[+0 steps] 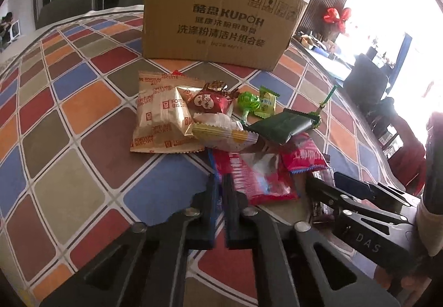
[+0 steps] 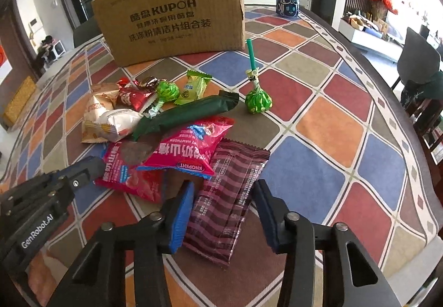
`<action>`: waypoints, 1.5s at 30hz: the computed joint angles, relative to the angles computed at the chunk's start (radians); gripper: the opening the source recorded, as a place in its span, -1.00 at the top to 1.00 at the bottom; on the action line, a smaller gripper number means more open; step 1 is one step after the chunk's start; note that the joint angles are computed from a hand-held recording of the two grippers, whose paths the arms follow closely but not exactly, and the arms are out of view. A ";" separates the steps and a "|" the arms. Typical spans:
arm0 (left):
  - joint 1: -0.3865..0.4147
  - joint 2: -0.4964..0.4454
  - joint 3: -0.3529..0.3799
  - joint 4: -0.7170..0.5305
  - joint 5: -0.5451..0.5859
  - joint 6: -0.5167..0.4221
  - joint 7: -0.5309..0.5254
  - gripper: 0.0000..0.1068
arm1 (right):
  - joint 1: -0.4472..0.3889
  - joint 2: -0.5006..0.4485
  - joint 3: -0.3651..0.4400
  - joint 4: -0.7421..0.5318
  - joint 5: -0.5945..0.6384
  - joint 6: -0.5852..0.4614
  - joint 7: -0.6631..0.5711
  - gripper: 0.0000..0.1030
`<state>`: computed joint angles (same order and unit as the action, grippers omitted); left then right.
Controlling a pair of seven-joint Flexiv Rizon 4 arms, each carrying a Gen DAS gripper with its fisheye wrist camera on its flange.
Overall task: Organize snacks
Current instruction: 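Lower the left tool onto the red yogurt-candy bag while the right tool approaches the maroon striped bar, then close the right gripper on the maroon striped bar and lift it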
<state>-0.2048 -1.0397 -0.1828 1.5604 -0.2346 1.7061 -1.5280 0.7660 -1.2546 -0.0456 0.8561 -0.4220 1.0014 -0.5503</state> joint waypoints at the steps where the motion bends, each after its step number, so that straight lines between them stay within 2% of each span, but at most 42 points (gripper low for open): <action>1: 0.006 0.002 -0.009 0.007 0.003 0.006 0.000 0.93 | -0.002 0.004 0.001 0.008 0.002 0.008 0.001 0.14; 7: 0.007 0.025 -0.020 0.047 0.022 0.058 -0.004 0.94 | 0.006 0.044 -0.019 0.086 -0.010 0.081 0.027 0.23; 11: -0.017 0.050 0.005 0.073 0.027 0.104 -0.015 0.94 | 0.017 0.079 -0.048 0.149 -0.032 0.131 0.063 0.27; 12: -0.020 0.055 0.007 0.078 0.030 0.112 -0.015 0.95 | 0.020 0.087 -0.055 0.164 -0.039 0.145 0.073 0.62; 13: -0.021 0.059 0.007 0.083 0.034 0.121 -0.015 0.95 | 0.023 0.095 -0.064 0.179 -0.047 0.159 0.083 0.76; 26: -0.072 0.107 0.052 0.138 0.030 0.213 -0.021 0.96 | 0.015 0.136 -0.065 0.272 -0.065 0.287 0.125 0.83; 28: -0.065 0.109 0.043 0.145 0.033 0.221 -0.023 0.96 | -0.003 0.127 -0.023 0.250 -0.048 0.265 0.099 0.59; 29: -0.062 0.108 0.040 0.145 0.035 0.223 -0.023 0.96 | -0.003 0.125 -0.017 0.241 -0.039 0.242 0.101 0.17; 30: -0.052 0.106 0.030 0.146 0.041 0.225 -0.024 0.96 | -0.002 0.123 -0.016 0.236 -0.033 0.230 0.106 -0.04; 34: -0.019 0.101 -0.006 0.153 0.069 0.236 -0.027 0.96 | -0.016 0.101 0.025 0.193 -0.012 0.190 0.067 -0.04; 38: 0.006 0.094 -0.034 0.153 0.092 0.230 -0.028 0.96 | -0.027 0.059 0.076 0.106 0.022 0.089 0.001 -0.04; 45: 0.030 0.085 -0.060 0.147 0.109 0.206 -0.033 0.95 | -0.001 0.030 0.048 0.038 0.033 0.004 -0.031 -0.04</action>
<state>-0.1747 -0.9549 -0.2430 1.7077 -0.1258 1.9116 -1.5614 0.7648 -1.2251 0.0021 0.8939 -0.3894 1.0051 -0.5811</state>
